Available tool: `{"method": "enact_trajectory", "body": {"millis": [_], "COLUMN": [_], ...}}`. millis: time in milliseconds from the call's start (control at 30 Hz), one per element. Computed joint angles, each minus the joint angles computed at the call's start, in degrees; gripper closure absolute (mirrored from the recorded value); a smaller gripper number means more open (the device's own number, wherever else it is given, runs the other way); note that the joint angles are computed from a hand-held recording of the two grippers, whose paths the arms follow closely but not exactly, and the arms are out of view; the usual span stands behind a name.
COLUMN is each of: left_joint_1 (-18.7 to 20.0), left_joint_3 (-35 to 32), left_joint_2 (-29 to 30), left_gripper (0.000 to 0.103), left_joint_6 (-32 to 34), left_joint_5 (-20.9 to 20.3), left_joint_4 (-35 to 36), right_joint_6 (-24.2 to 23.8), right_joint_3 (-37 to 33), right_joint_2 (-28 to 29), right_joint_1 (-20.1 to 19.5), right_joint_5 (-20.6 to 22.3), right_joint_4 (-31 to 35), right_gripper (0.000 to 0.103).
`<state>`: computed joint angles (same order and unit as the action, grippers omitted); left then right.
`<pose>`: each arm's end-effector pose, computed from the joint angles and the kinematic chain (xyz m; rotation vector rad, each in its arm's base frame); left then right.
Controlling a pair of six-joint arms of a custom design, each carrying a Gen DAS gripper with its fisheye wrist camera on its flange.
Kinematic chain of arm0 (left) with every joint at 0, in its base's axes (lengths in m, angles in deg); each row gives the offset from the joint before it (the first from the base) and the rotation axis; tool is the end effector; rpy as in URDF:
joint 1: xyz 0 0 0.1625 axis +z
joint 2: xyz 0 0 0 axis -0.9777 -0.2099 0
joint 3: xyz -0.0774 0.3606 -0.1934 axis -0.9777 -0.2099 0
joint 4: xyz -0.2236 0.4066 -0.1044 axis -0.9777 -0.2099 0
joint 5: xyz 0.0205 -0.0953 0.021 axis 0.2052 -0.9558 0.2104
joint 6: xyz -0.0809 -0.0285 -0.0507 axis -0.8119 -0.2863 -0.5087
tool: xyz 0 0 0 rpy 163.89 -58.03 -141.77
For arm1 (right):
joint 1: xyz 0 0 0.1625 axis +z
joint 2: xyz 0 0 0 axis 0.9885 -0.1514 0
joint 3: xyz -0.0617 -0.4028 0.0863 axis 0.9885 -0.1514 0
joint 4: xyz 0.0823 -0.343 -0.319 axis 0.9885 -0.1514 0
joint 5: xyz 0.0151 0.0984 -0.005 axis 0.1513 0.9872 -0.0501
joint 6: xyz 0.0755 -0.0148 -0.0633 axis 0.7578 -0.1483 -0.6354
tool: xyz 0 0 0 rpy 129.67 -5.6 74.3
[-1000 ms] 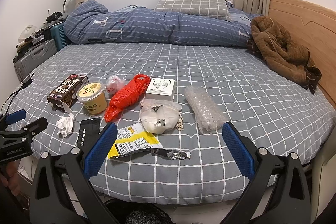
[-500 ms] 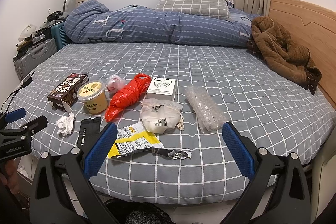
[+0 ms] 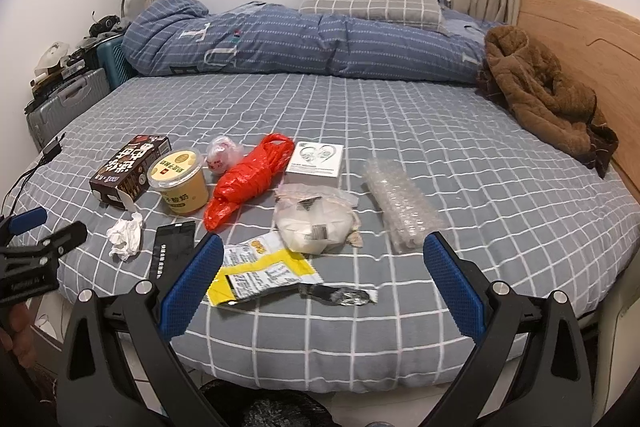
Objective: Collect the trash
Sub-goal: 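Grasp the brown chocolate box with the left tool while the right tool approaches the white pouch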
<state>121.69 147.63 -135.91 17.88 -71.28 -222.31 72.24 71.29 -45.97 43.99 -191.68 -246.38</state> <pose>-0.1425 -0.4271 0.3364 0.6413 2.2793 -0.8301 0.3165 -0.3690 0.1231 0.2670 -2.0648 1.0911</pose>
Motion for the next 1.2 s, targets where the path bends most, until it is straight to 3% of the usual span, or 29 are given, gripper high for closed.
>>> {"method": "enact_trajectory", "body": {"millis": [300, 533, 633, 767, 900, 1000, 1200], "left_joint_1": [9.31, 15.54, 16.86, 17.98, 19.02, 19.86, 19.87], "left_joint_3": [-10.74, -21.44, -24.30, -26.70, -28.43, -29.42, -29.36], "left_joint_2": [12.30, 23.14, 25.67, 28.13, 29.50, 29.66, 31.33], "left_gripper": [0.006, 0.006, 0.006, 0.006, 0.006, 0.006, 0.006], "left_joint_6": [9.09, 13.14, 13.40, 13.28, 12.13, 11.08, 11.87], "left_joint_5": [-1.37, -4.48, -5.67, -5.42, -4.65, -6.32, -3.25], "left_joint_4": [-5.10, -4.81, -3.97, -1.29, 0.49, 1.50, 2.05], "right_joint_6": [1.51, -0.89, 1.81, -1.84, 1.23, 0.60, 1.75], "right_joint_3": [-4.89, -7.56, -8.03, -10.14, -10.11, -11.13, -11.58], "right_joint_2": [4.54, 6.16, 5.14, 7.04, 6.35, 7.29, 7.59], "right_joint_1": [-2.75, -6.60, -9.41, -11.10, -13.11, -13.63, -14.69], "right_joint_5": [4.36, 2.18, 3.14, 2.53, 4.81, 4.75, 6.11], "right_joint_4": [5.99, 4.84, 8.08, 8.35, 11.66, 12.14, 14.77], "right_gripper": [0.007, 0.007, 0.008, 0.008, 0.013, 0.015, 0.025]}}
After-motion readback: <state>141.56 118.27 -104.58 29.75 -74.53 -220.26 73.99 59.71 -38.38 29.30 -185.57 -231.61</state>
